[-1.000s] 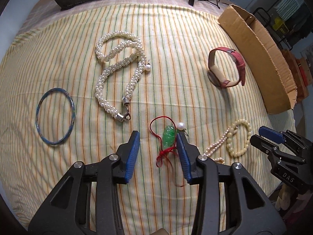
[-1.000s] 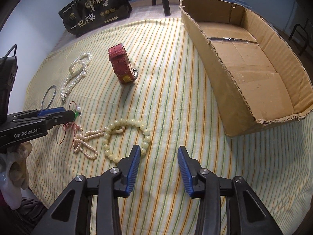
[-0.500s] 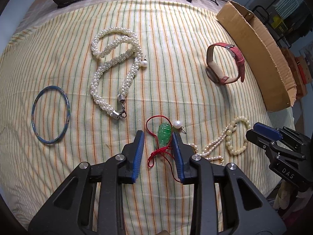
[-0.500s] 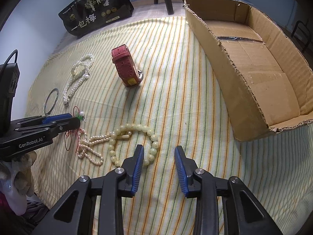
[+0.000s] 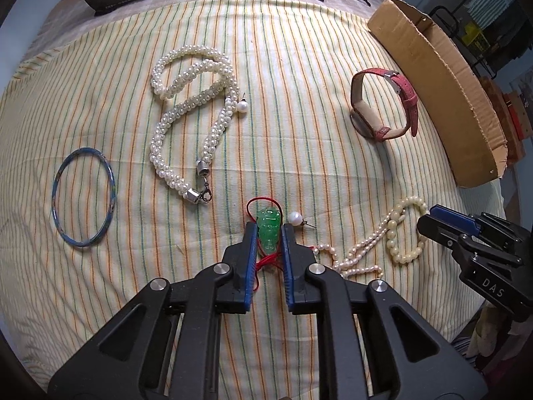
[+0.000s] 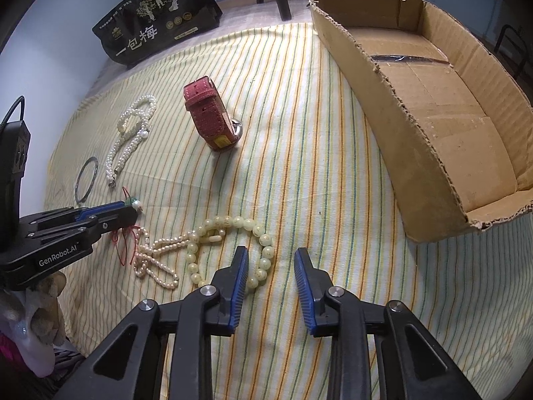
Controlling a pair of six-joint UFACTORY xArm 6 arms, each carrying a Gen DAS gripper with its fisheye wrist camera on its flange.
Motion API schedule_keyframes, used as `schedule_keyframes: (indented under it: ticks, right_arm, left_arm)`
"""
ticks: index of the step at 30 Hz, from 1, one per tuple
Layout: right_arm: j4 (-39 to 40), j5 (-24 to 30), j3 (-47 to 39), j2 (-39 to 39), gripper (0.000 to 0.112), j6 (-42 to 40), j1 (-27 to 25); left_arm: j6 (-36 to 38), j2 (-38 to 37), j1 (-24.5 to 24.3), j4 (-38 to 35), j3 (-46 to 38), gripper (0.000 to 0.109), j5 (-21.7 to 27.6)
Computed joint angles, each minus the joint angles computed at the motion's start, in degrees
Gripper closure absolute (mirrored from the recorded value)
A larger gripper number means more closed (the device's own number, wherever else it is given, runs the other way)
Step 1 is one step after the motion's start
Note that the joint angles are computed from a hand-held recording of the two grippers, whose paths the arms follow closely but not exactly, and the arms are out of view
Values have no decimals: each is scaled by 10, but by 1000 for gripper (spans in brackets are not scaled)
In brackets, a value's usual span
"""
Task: Organize jewelry
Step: 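Close left tool on the green pendant while right tool closes on the bead bracelet, then carry the pendant in left tool while right tool carries the bracelet to the box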
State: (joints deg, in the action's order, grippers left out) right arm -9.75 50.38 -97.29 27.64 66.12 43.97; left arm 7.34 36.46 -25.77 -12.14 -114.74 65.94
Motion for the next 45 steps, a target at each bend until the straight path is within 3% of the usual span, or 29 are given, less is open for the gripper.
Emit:
schedule_keyframes:
  ticks: [7,16,28,35,45]
  right_arm:
    - [-14,20,-33,20,106,-3,7]
    - [-46,-15,-14,2,107,6,8]
    - [-119,5,-48,-10,107,15,32]
    - [-174,-7,-8,-62,107,52,33]
    - [-245,2,64,-148,107,110,18]
  left_arm:
    - [-4,-10,-2,5,15,97,-12]
    - [-7,-33,14,-19,29,97,-22]
    - [5,-108,20,-59,99,97,-66]
    - [13,-149,11,-84,137,97,-95]
    - [5,-142,-31,-91,112,97,-126]
